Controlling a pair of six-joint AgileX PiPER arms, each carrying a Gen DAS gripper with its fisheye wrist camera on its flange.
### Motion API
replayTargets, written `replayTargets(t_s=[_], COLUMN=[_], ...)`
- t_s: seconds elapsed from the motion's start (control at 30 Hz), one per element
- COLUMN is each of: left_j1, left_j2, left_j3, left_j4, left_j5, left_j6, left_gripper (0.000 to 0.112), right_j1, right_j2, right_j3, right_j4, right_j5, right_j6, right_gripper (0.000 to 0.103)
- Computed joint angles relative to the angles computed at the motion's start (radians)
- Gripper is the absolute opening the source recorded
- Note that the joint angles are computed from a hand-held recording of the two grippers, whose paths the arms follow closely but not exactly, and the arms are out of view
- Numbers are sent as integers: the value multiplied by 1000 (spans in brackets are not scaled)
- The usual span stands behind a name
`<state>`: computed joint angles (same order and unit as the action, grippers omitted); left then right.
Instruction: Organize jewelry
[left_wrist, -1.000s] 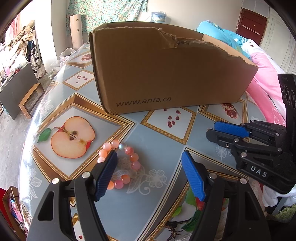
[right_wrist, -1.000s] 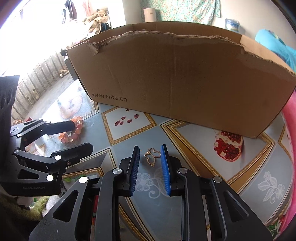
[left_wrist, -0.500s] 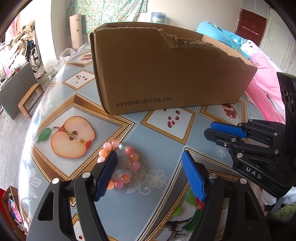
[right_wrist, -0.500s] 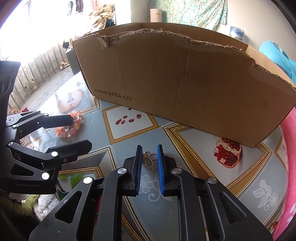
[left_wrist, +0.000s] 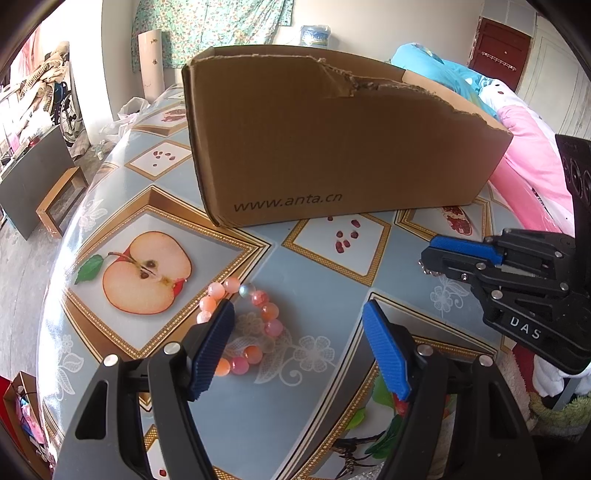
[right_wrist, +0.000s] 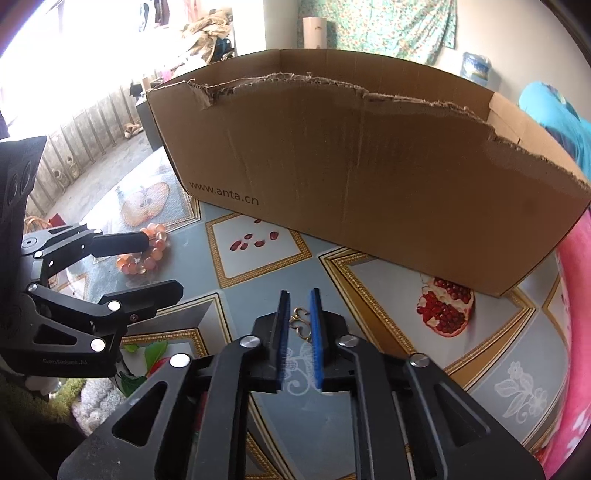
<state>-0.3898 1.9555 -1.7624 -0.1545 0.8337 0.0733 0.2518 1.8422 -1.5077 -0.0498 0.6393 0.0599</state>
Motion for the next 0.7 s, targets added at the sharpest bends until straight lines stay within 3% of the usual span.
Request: replayTargets(t_s=[0.47,0.7], left_j1=[-2,-6], left_j2=[0,1], left_j3=[2,4], left_j4=[3,10], left_j5=[-3,-7], left_j6=[1,-7], left_gripper=[70,70], right_j1=[-73,-77], right_j2=[59,96], right_j3=[-111,-185], right_j4=[202,208], right_j5=[163,232], right_j6=[-400,-436], right_gripper=[21,14])
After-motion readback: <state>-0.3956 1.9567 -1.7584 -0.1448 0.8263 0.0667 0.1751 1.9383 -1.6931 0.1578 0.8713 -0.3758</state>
